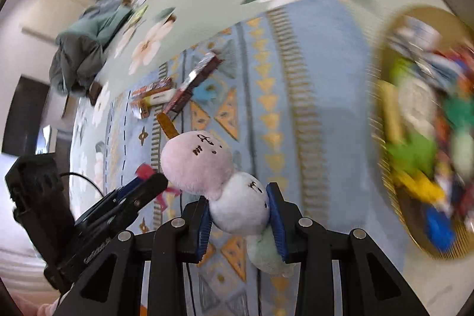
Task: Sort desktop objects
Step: 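Carry the red figure and plush over the gold bowl and release both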
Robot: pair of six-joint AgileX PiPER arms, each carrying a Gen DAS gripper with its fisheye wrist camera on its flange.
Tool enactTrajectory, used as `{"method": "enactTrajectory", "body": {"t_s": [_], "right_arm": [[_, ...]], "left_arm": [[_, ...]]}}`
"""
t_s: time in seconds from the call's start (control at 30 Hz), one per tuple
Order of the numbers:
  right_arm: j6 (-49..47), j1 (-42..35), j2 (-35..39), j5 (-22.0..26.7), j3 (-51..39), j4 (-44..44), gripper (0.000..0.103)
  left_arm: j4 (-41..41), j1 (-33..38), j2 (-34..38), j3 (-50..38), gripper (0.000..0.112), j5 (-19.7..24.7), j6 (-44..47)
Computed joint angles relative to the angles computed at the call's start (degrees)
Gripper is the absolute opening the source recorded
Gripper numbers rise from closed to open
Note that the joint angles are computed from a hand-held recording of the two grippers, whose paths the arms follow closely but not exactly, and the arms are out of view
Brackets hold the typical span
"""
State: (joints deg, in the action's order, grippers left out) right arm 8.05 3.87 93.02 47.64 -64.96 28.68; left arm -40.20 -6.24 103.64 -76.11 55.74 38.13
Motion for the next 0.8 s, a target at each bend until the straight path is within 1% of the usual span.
{"method": "enactTrajectory", "body": {"t_s": [0.1, 0.13, 0.2, 0.23, 0.33, 0.4, 0.43, 0.47, 0.5, 0.53, 0.6, 0.7, 0.8], "right_arm": [[2.0, -6.3, -7.3, 2.3, 3.9, -1.7, 0.034], [2.7, -9.9, -9.8, 3.5, 4.5, -2.3, 0.034], [4.8, -14.3, -11.6, 5.8, 3.6, -4.0, 0.034], [5.7, -17.9, -12.2, 7.3, 2.8, -4.7, 0.034], [3.4, -25.1, -11.2, 10.1, 1.0, -1.1, 0.035], [1.8, -27.9, -9.1, 10.6, -0.4, 0.5, 0.036], [1.3, -28.9, -7.9, 9.9, -0.7, 0.8, 0.039], [1.4, -29.4, -7.3, 9.4, -0.8, 0.8, 0.043], [0.8, -31.1, -7.2, 8.6, -0.2, 1.3, 0.054], [1.2, -32.3, -7.8, 7.1, 0.9, 1.5, 0.062], [1.0, -34.2, -8.5, 6.6, 2.2, 1.3, 0.064], [-4.1, -37.7, -8.7, 8.8, 3.8, 5.5, 0.064], [-6.8, -38.4, -8.8, 9.9, 4.7, 6.7, 0.064]], "left_arm": [[-2.0, -5.1, -0.5, -1.5, 0.027, 1.0, -0.9], [-2.8, -7.2, -0.3, -2.6, 0.027, 1.1, -1.2], [-4.1, -10.8, 0.7, -4.9, 0.027, 1.1, -1.7], [-4.8, -13.1, 1.6, -6.7, 0.027, 0.8, -2.2], [-5.9, -18.7, 5.2, -12.3, 0.028, -0.1, -4.2], [-6.1, -21.7, 7.8, -16.0, 0.035, -0.5, -5.1], [-4.8, -23.4, 9.9, -18.8, 0.041, -0.6, -6.8], [-2.3, -25.0, 12.9, -22.8, 0.046, 0.6, -9.8], [-0.5, -26.0, 15.3, -26.0, 0.047, 2.1, -12.3], [0.7, -26.8, 18.2, -29.3, 0.047, 4.0, -14.7], [1.6, -27.2, 20.6, -31.1, 0.047, 5.7, -16.9], [0.8, -26.8, 19.7, -28.5, 0.047, 5.4, -16.8], [0.9, -26.3, 18.5, -26.2, 0.047, 5.6, -16.5]]}}
